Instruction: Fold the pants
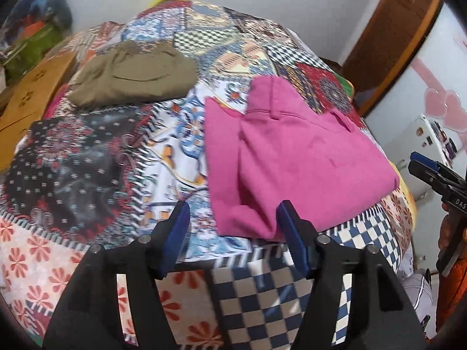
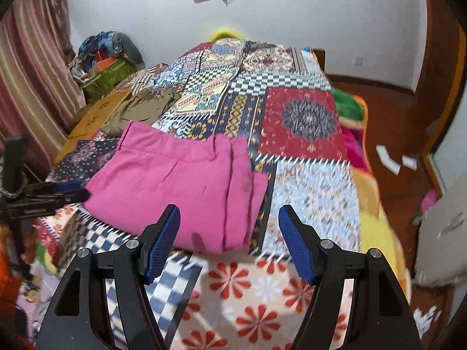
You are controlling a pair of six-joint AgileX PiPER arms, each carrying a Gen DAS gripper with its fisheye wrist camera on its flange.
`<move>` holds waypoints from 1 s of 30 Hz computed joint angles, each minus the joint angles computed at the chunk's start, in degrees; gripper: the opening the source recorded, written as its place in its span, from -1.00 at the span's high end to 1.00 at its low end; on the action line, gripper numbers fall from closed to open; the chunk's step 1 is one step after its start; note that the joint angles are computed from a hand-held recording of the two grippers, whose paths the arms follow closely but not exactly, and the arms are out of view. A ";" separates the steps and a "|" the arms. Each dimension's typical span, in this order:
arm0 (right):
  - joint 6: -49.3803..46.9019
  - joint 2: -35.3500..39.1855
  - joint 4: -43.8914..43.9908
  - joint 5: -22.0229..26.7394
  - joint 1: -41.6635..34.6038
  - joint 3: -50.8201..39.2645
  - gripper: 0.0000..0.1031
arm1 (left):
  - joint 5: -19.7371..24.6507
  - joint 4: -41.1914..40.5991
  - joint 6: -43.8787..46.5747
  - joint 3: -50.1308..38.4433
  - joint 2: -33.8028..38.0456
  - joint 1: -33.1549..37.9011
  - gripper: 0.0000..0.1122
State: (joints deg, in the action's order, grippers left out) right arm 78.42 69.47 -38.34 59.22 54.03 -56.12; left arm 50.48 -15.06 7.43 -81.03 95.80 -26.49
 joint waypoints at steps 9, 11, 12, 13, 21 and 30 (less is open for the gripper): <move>-12.32 3.86 4.59 -12.00 -12.77 -2.24 -0.29 | 1.69 0.19 -1.49 -15.07 7.09 -1.75 -0.12; -16.84 5.14 8.80 -16.34 -16.48 -2.13 -0.25 | 3.64 -0.94 -0.87 -20.43 11.31 -2.45 -0.12; -21.17 6.44 13.09 -19.21 -19.17 -2.27 -0.17 | 5.32 -0.93 -1.18 -23.50 13.85 -2.92 -0.12; -23.47 6.89 15.49 -20.60 -20.28 -1.99 -0.14 | 6.66 -0.81 -1.36 -25.64 15.69 -3.34 -0.12; -40.08 13.75 30.23 -26.20 -26.67 -2.11 0.51 | 10.87 -2.77 -1.84 -34.39 24.90 -2.98 0.26; -38.13 15.10 27.75 -27.50 -26.99 -1.29 0.58 | 10.26 -4.92 -3.27 -33.60 26.24 -0.93 0.36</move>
